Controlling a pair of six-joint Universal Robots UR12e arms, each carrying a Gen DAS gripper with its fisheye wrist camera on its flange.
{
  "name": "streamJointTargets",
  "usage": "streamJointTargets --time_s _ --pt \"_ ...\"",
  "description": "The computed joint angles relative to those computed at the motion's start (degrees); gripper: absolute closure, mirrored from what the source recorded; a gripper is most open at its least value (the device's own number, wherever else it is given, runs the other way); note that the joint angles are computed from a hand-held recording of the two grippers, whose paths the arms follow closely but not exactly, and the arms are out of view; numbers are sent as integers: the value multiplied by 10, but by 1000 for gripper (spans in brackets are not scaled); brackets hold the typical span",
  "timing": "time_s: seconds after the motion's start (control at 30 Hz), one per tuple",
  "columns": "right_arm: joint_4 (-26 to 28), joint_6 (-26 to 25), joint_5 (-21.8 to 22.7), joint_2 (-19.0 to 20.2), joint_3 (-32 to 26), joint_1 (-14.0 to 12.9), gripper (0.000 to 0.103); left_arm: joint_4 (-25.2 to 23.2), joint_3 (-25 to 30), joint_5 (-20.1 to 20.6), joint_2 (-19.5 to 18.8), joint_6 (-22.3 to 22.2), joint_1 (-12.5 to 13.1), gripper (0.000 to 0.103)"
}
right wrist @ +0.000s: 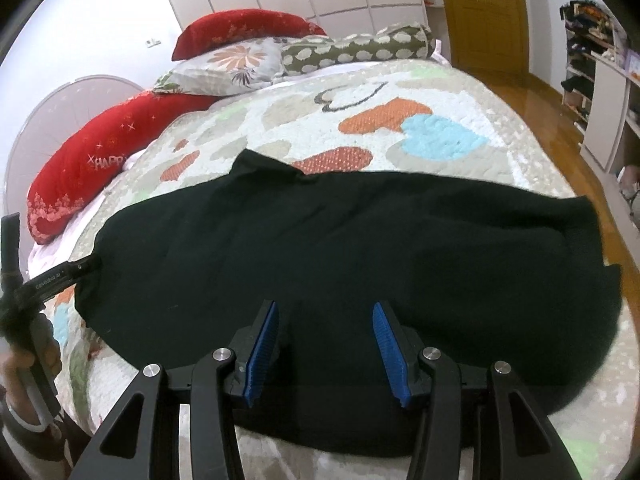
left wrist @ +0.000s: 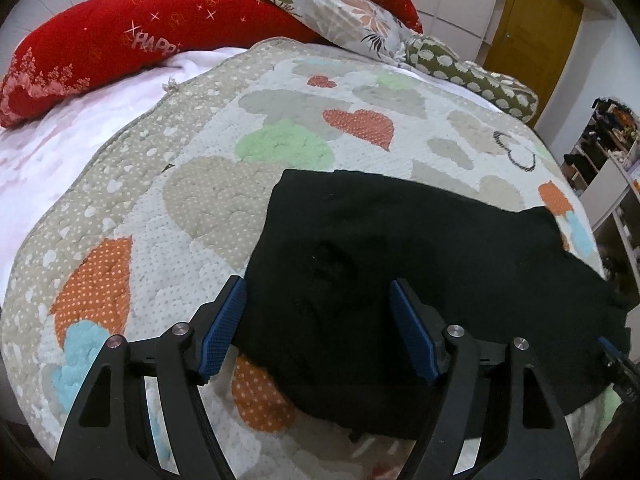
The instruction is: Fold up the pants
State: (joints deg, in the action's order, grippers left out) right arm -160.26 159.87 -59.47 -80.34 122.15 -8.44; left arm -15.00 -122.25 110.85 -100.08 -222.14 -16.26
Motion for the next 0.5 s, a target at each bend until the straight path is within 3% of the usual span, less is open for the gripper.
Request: streamJointTargets --time_s 0.27,0.5 --pt "-15 2 -5 -22 18 -26 55 11 8 4 7 17 -16 29" --pt "-6 36 -21 -11 18 -42 55 11 29 -16 -7 43 -28 29"
